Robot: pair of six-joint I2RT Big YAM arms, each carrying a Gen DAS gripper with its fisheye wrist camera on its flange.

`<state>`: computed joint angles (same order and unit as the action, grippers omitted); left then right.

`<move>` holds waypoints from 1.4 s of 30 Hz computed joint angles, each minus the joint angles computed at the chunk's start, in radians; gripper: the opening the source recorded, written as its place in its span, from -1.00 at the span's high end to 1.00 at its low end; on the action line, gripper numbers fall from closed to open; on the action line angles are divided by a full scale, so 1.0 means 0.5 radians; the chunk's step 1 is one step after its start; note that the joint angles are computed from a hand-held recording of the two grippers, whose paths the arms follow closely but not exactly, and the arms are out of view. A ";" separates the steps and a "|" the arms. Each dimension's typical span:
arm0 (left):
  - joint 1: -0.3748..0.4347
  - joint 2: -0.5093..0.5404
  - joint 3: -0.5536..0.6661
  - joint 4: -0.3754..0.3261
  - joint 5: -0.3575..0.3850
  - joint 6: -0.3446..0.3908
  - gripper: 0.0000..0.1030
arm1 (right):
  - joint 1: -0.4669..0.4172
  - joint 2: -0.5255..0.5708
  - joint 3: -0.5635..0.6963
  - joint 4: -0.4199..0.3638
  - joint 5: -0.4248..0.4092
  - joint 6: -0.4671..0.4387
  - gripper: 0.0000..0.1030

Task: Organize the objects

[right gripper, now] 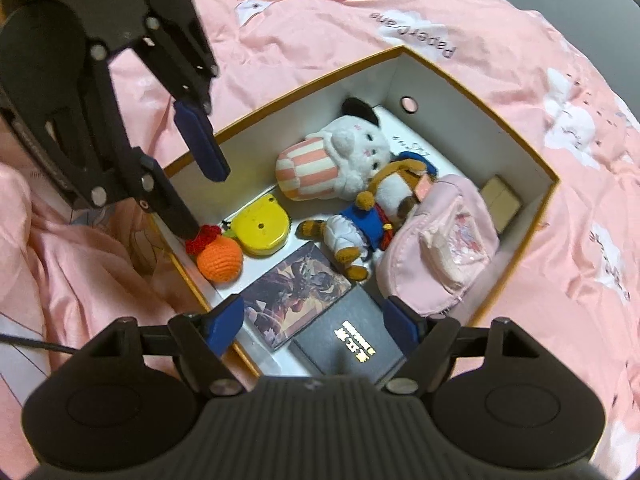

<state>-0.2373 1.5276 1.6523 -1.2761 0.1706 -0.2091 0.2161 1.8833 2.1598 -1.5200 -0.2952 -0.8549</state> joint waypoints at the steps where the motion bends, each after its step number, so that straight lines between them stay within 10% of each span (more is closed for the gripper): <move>1: -0.010 -0.047 -0.037 0.068 -0.041 -0.043 0.11 | -0.004 -0.007 0.009 -0.006 -0.008 0.043 -0.51; 6: -0.128 -0.251 -0.162 0.364 -0.466 -0.262 0.11 | -0.025 -0.112 -0.038 0.074 -0.072 0.299 -0.54; 13: -0.380 -0.407 -0.288 0.592 -1.215 -0.652 0.11 | -0.024 -0.499 -0.524 0.671 -0.138 0.752 -0.73; 21: -0.638 -0.514 -0.447 0.458 -1.866 -1.168 -0.01 | 0.016 -0.984 -1.245 1.492 -0.008 1.531 -0.75; 33: -0.771 -0.653 -0.659 0.537 -1.966 -1.298 -0.11 | 0.182 -1.295 -1.772 2.053 0.479 1.873 -0.89; 42: -0.744 -0.567 -0.642 0.383 -1.870 -1.458 -0.28 | 0.224 -1.253 -1.834 2.108 0.537 1.789 -0.91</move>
<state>-0.6095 1.2441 1.3313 -1.0846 -0.7644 -0.9383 0.3279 1.2568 1.2427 -0.4658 -0.0269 0.0394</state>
